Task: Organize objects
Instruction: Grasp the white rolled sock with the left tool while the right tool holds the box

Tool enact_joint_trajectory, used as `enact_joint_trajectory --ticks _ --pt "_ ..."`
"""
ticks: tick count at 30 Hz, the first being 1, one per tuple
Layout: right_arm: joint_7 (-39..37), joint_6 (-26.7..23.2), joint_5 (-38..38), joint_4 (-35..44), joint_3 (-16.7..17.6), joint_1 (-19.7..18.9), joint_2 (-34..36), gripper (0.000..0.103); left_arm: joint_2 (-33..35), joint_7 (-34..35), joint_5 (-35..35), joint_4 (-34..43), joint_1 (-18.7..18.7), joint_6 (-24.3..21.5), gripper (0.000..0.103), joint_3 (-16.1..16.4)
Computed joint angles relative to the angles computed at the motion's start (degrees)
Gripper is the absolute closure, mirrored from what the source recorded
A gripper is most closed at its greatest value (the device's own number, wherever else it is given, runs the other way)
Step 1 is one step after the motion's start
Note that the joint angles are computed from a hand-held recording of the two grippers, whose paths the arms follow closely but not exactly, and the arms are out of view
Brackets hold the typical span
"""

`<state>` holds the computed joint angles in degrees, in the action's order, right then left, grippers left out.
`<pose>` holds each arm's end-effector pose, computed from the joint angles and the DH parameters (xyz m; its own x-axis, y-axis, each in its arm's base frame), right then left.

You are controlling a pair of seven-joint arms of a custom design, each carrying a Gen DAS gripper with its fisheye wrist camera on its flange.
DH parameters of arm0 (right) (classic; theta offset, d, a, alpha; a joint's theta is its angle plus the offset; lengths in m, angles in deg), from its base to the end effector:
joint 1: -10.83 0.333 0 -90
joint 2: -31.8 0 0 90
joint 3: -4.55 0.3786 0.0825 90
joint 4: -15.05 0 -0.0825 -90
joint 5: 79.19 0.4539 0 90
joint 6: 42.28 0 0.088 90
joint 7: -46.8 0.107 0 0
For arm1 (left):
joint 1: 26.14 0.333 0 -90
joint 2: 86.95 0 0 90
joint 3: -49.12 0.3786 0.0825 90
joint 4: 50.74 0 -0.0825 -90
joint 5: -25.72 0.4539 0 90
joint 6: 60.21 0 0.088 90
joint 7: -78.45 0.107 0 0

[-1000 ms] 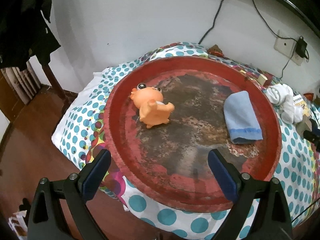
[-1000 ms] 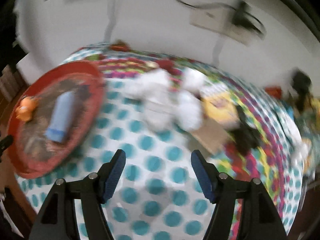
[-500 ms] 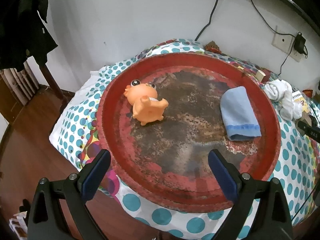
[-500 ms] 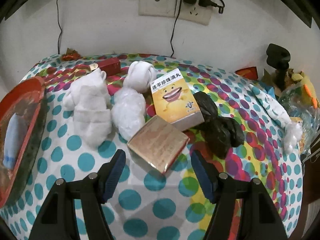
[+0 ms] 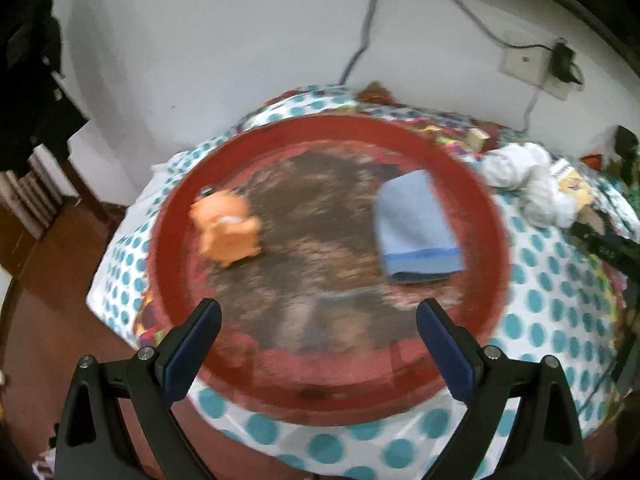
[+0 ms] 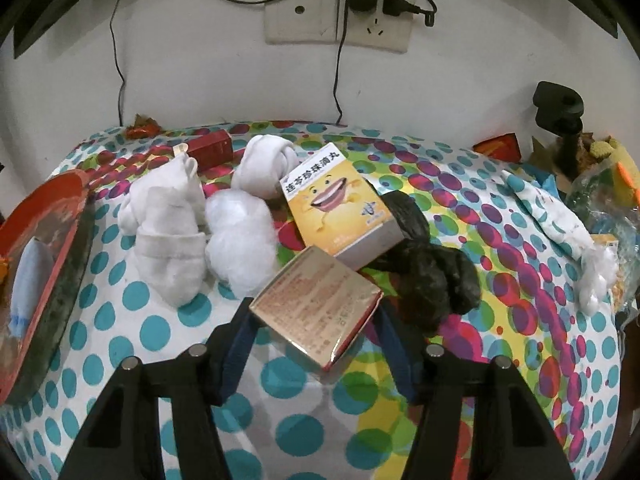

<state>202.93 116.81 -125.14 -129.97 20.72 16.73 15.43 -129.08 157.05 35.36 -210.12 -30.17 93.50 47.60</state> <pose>0.4521 0.2202 0.4341 -0.0866 -0.9953 0.0423 -0.7610 0.0387 -0.6476 0.3804 -0.0426 0.5003 -0.0072 -0.9988 -0.0484 -0.7981 0.0349 -0.6015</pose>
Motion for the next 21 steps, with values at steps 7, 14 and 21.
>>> enact_joint_trajectory --ticks 7,14,21 --pt "-5.3 4.9 -0.3 -5.4 -0.2 -3.2 -4.5 0.043 3.4 1.4 -2.2 3.8 -6.8 0.2 0.005 -1.7" --pt "-11.4 8.5 1.9 -9.2 2.5 -8.4 -8.3 0.042 12.1 7.5 -11.1 9.3 -17.1 2.2 0.005 0.2" --pt "-16.0 11.1 6.9 -10.6 5.2 -11.3 -9.6 0.042 22.5 3.2 -9.9 15.3 -13.4 5.1 0.005 -6.4"
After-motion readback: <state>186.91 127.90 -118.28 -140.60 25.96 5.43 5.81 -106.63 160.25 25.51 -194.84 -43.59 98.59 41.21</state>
